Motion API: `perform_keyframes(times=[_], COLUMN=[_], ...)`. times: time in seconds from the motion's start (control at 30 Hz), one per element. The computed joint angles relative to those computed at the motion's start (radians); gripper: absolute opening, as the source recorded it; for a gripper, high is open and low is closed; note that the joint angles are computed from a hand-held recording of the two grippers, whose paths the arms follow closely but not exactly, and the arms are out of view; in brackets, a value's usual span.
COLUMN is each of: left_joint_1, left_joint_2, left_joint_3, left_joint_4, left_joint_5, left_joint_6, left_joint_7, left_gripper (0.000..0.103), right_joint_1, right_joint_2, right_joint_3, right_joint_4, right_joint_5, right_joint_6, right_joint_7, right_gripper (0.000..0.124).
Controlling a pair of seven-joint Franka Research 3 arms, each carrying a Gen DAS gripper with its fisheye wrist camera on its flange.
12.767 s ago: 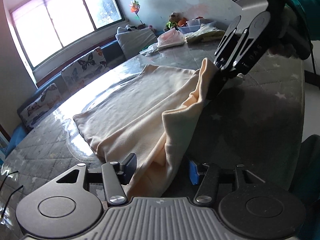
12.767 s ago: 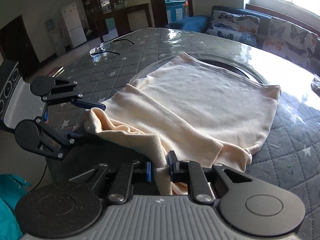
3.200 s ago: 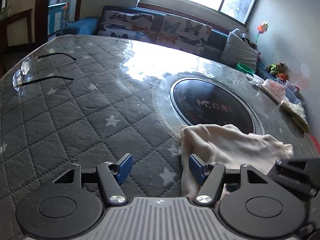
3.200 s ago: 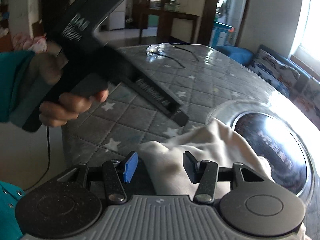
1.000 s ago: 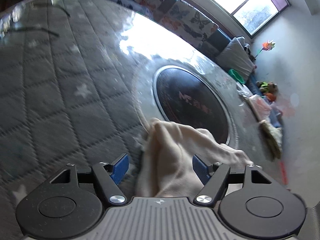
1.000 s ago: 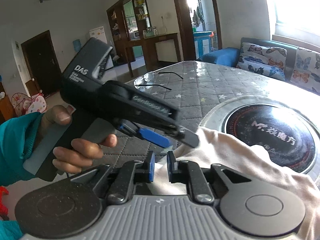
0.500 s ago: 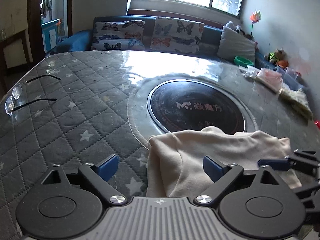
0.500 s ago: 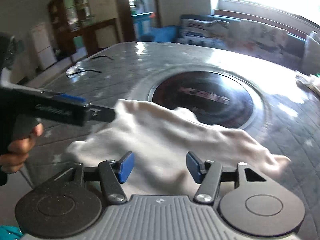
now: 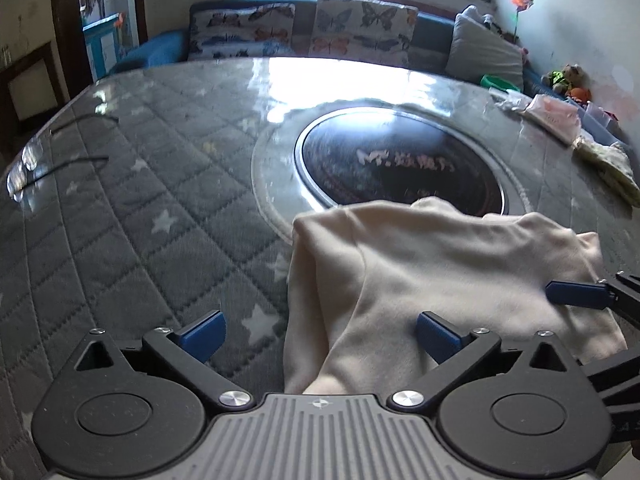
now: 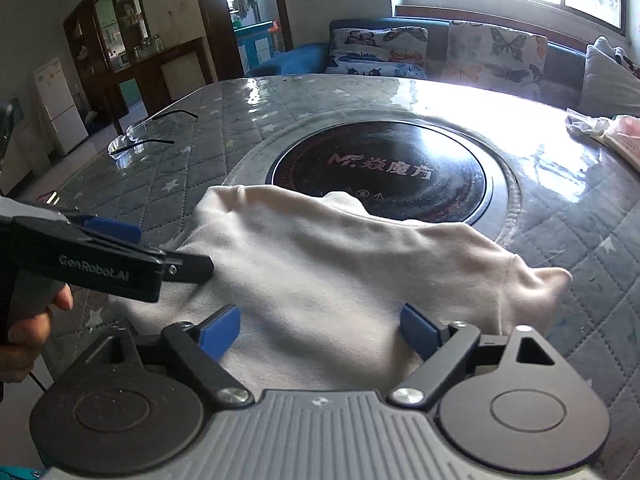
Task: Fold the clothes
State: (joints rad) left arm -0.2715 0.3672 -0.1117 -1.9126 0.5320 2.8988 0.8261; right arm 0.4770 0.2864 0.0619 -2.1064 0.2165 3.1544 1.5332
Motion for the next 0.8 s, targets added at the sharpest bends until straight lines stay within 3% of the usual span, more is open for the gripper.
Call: perform_keyframes(times=[0.17,0.8], left_joint_1=[0.028,0.013], left_joint_2=[0.005,0.006], left_joint_3=[-0.033,-0.022], left_joint_4=[0.000,0.006], left_joint_5=[-0.065,-0.067], left_joint_6=[-0.025,-0.038], left_joint_7=[0.041,0.027], left_gripper=[0.103,0.103], right_joint_1=[0.023,0.086], right_joint_2=[0.002,0.012], right_joint_3=[-0.021,-0.092], right_joint_4=[0.006,0.022], right_joint_5=[-0.017,-0.111], right_joint_6=[-0.012,-0.034], right_joint_7=[0.011,0.101], right_gripper=[0.100,0.103])
